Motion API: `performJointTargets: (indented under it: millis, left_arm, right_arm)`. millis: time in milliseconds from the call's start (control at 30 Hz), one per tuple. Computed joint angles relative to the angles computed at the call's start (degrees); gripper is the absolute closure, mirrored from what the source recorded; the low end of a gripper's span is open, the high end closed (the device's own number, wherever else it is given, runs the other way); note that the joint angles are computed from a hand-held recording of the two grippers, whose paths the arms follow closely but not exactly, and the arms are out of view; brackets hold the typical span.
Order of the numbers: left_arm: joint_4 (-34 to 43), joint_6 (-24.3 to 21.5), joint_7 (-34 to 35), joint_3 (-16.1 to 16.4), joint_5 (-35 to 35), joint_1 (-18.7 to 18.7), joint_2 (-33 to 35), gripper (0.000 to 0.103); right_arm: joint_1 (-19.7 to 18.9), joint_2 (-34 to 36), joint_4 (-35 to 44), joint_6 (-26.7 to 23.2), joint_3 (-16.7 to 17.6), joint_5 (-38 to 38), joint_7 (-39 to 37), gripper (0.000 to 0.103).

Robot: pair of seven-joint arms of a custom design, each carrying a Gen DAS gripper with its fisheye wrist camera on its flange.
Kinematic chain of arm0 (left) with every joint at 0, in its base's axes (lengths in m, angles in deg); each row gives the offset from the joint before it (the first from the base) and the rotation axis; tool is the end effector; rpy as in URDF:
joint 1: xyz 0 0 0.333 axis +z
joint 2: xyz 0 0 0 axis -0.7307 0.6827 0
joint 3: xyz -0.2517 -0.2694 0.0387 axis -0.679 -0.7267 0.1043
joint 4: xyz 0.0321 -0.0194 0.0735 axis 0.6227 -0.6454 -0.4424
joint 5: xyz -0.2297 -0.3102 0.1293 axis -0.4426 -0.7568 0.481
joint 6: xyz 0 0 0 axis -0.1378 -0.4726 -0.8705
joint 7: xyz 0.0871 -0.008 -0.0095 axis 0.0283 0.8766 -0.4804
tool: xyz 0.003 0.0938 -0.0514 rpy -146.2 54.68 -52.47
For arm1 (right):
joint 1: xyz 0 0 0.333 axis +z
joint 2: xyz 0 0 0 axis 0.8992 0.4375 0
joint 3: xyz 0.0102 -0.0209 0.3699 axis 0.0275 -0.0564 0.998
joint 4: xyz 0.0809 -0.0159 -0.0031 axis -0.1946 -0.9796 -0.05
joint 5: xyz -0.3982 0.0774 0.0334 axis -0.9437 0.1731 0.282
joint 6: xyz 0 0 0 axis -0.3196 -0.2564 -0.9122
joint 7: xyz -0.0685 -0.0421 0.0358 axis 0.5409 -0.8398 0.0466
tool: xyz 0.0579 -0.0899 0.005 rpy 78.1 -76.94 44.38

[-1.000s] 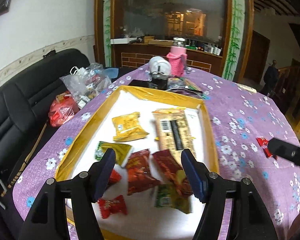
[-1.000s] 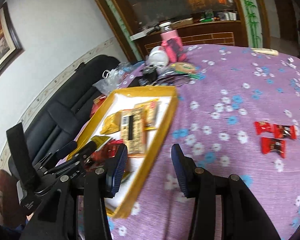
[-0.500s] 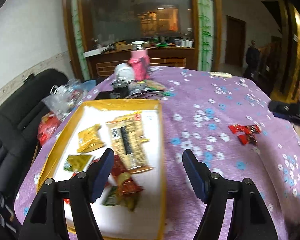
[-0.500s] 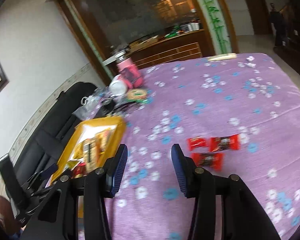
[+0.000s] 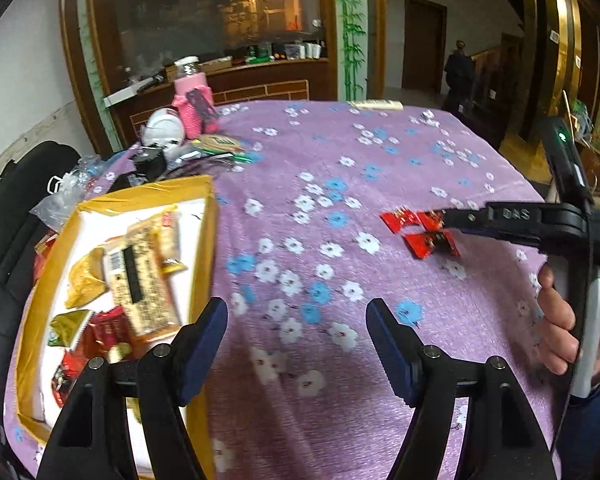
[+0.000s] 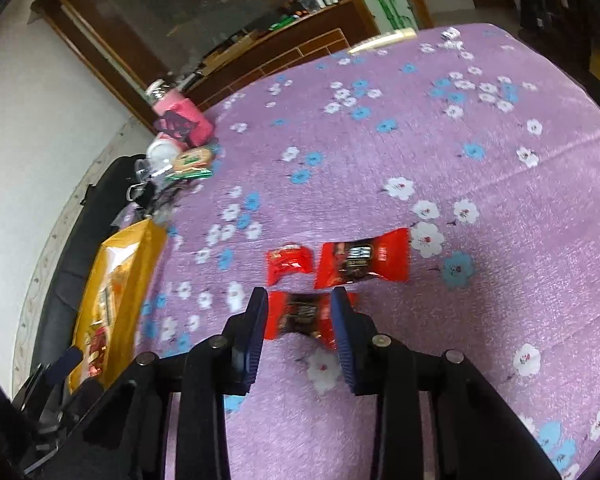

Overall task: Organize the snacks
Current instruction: 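Move both grippers back to the remaining red candies on the tablecloth, then grasp a red candy with the right gripper while the left gripper grasps another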

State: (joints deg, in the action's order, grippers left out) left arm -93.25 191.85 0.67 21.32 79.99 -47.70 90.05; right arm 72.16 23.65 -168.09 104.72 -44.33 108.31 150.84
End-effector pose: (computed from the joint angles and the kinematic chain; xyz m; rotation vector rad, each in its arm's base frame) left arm 0.6218 -0.0900 0.5056 -1.7337 1.7932 -0.6645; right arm 0.7394 0.1768 0.4580 -1.6913 1.6480 -0.0510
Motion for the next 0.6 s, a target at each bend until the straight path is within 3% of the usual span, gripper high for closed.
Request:
performJointTargets:
  millis: [167, 233, 300, 333, 433, 500, 600]
  left_arm:
    - [0.6, -0.6, 3.5, -1.1, -2.8, 0.0, 1.0, 0.028]
    - [0.5, -0.5, 4.9, -1.3, -3.9, 0.1, 0.9, 0.028]
    - [0.4, -0.5, 5.5, -1.1, -4.0, 0.0, 0.7, 0.028]
    - [0.4, -0.6, 5.6, -1.1, -4.2, 0.0, 0.8, 0.028]
    - [1.6, -2.4, 8.8, -2.1, -9.1, 0.8, 1.3, 0.028]
    - [2.9, -3.9, 11.0, -2.8, -12.8, 1.3, 2.2, 0.028]
    - [5.4, -6.0, 13.0, -3.4, -17.0, 1.5, 3.8, 0.028]
  right_arm:
    - [0.3, 1.9, 2.0, -2.6, -0.1, -1.2, 0.8, 0.072]
    - [-2.1, 2.0, 2.7, -6.8, 2.9, 1.9, -3.6, 0.072]
    - [-7.3, 2.4, 4.0, -15.9, 8.2, 10.9, -13.2, 0.072]
    - [-8.0, 1.7, 3.5, -17.0, 9.1, 12.7, -16.2, 0.072]
    - [-4.5, -1.3, 0.6, -9.0, 5.7, 14.2, -17.1, 0.073]
    - [-2.2, -1.4, 0.3, -6.5, 2.5, 12.5, -13.6, 0.073]
    - [-1.7, 0.3, 2.1, -8.8, 1.2, 11.3, -10.4, 0.073]
